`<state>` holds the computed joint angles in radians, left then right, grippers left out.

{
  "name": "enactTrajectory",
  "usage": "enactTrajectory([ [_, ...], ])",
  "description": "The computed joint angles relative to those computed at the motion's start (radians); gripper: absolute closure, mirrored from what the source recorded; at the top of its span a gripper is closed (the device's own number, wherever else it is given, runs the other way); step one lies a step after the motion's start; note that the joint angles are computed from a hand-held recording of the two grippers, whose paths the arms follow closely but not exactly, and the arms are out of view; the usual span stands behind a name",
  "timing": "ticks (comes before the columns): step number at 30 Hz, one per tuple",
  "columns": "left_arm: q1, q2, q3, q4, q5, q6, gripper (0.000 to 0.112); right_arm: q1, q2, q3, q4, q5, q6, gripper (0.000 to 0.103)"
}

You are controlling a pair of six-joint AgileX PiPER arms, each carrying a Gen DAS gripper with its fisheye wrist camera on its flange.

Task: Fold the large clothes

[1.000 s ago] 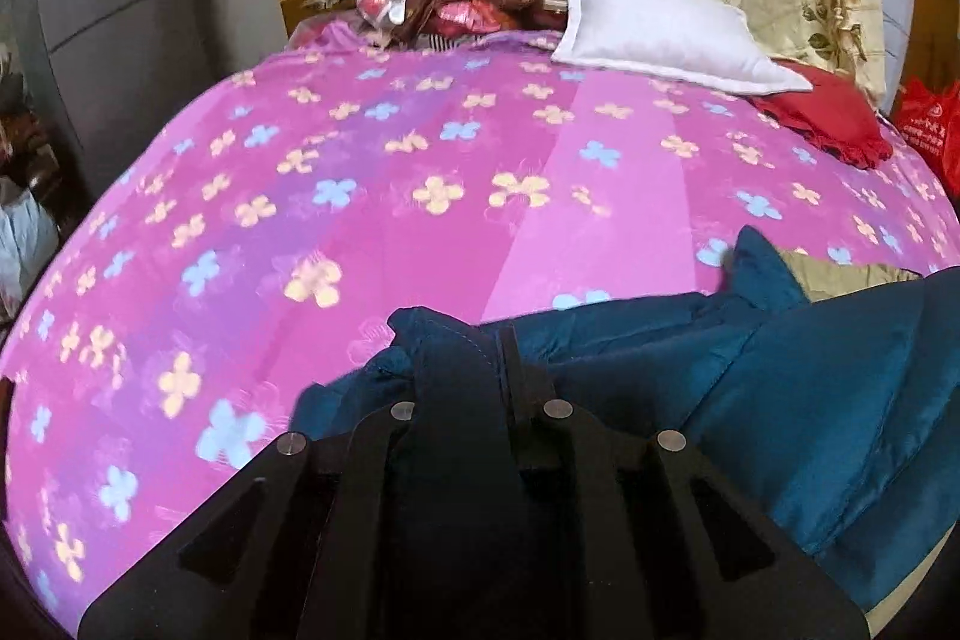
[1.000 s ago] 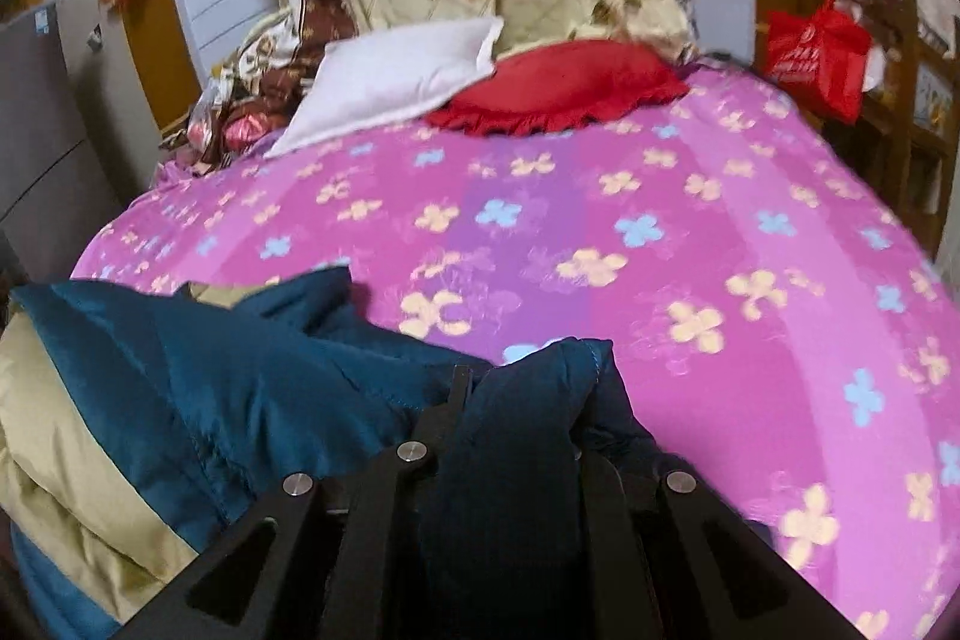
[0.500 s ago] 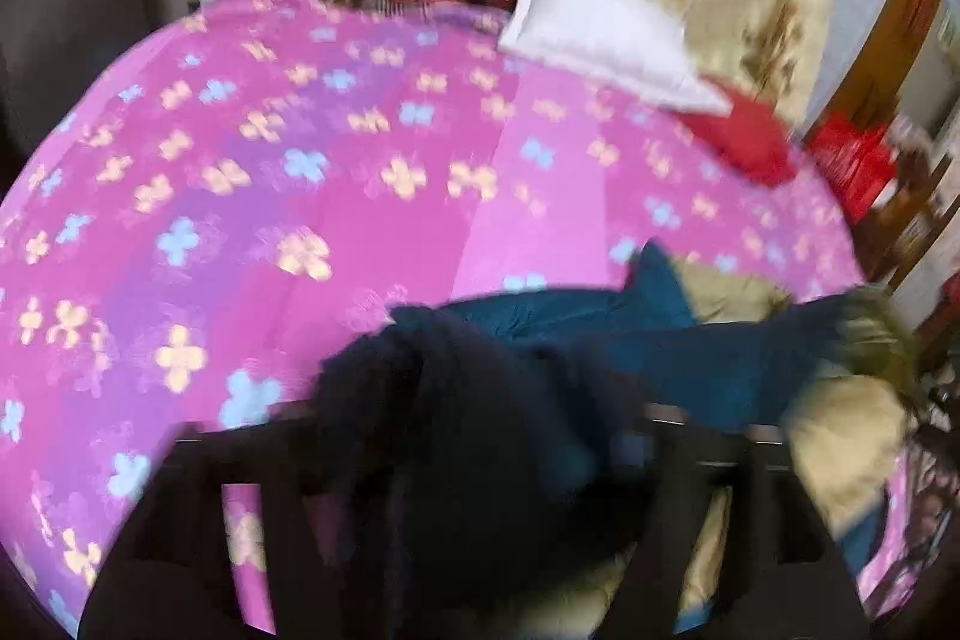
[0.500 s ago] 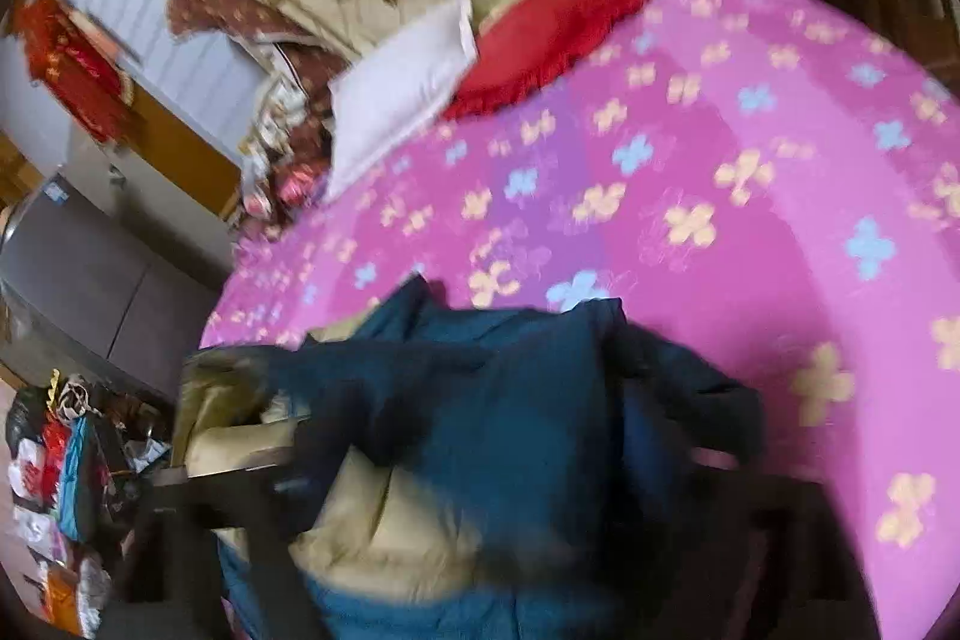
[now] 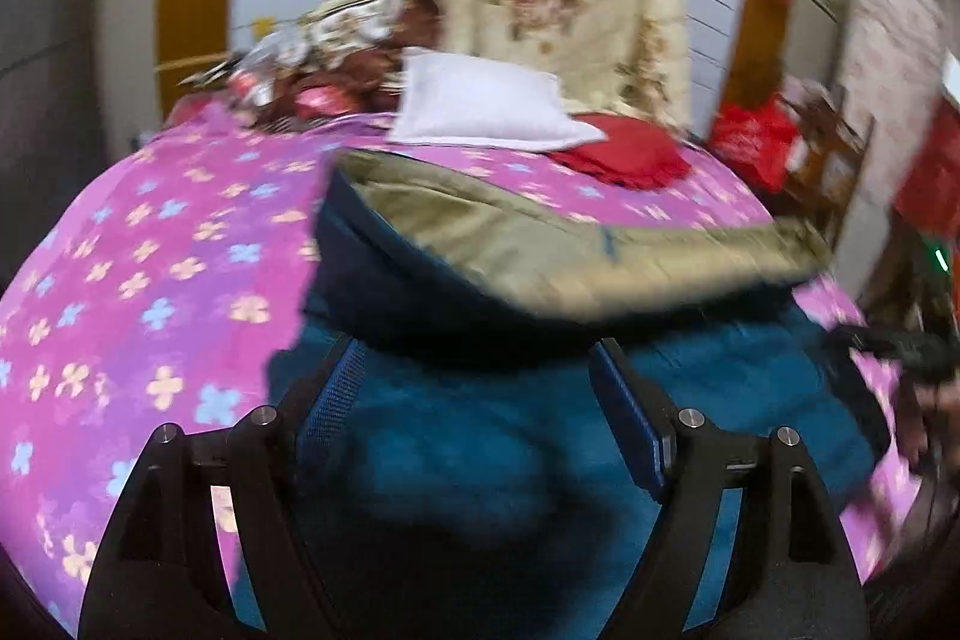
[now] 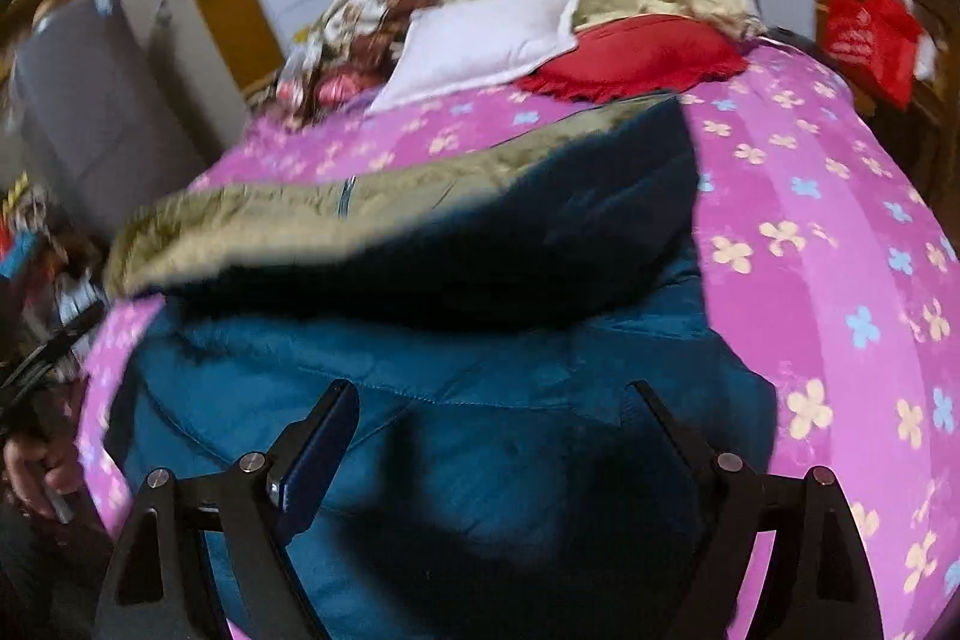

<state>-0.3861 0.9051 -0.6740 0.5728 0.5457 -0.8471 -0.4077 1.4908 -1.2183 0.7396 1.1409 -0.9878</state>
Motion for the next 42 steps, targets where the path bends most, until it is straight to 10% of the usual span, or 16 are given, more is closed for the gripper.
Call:
enactTrajectory([
  [7,0.096,0.339,-0.217,0.018,0.005,-0.001,0.034,0.066,0.145,-0.104,0.000,-0.067,0.130,0.016],
  [17,0.229,0.878,-0.627,0.016,0.217,0.014,0.032,0.225,0.439,-0.414,-0.227,-0.118,0.437,0.015],
  [19,0.291,0.870,-0.574,-0.056,0.123,-0.008,0.032,0.216,0.471,-0.414,-0.189,-0.162,0.404,0.015],
  [25,0.237,0.839,-0.559,0.091,0.202,-0.137,0.032,0.221,0.493,-0.426,-0.223,-0.209,0.448,0.015],
  [36,-0.044,0.290,-0.172,0.085,0.255,-0.185,0.032,0.042,-0.071,0.036,0.006,-0.087,0.099,0.015],
  [42,-0.187,0.356,-0.026,0.206,0.205,-0.476,0.027,-0.009,-0.160,0.373,0.092,-0.209,-0.123,0.000],
])
